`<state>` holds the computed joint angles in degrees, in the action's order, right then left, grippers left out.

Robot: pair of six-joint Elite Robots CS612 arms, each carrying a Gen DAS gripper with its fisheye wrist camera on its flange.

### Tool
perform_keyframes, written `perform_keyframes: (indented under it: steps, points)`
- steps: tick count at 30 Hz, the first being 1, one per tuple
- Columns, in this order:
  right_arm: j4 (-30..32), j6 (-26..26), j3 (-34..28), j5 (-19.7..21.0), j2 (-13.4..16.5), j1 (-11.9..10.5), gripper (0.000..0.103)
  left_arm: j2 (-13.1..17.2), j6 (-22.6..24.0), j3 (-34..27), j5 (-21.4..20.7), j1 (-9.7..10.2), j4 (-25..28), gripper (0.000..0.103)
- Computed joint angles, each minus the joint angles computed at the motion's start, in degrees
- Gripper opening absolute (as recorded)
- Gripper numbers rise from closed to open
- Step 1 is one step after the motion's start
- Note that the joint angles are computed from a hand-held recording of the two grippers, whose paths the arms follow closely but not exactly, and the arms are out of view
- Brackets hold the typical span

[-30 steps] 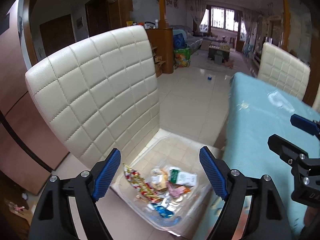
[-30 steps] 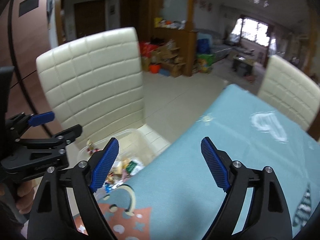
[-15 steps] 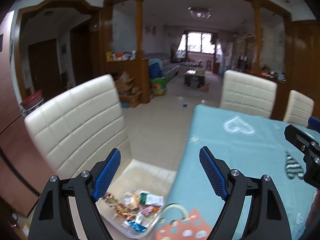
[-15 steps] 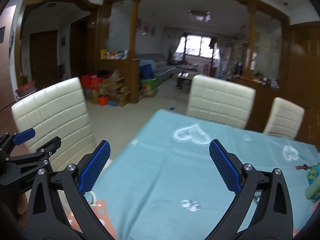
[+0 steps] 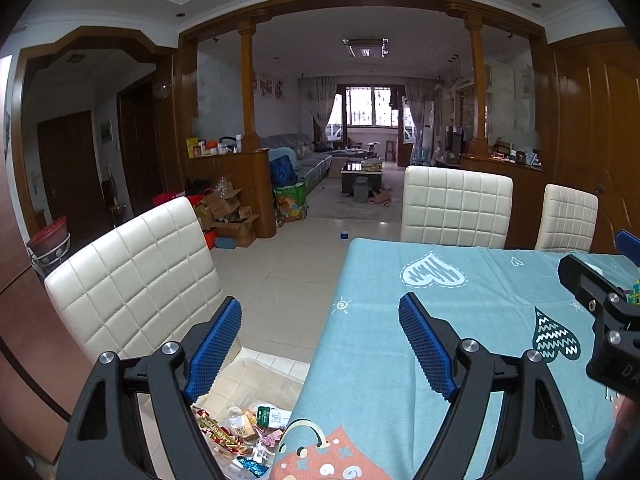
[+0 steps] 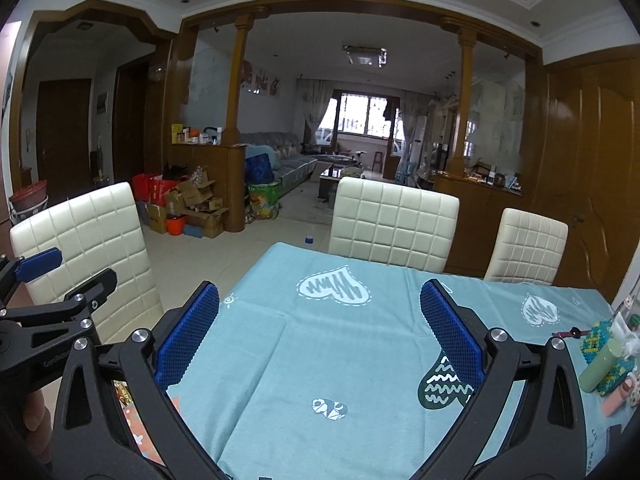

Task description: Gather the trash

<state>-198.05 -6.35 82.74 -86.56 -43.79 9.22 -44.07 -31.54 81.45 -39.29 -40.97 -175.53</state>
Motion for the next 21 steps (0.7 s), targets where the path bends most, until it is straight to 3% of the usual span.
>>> perform_keyframes:
  steps: [21]
  points:
    - [-0.3, 1.2, 1.7, 1.8, -1.0, -1.1, 0.099, 0.0, 1.0, 0.2, 1.6, -0.72, -1.9, 0.079]
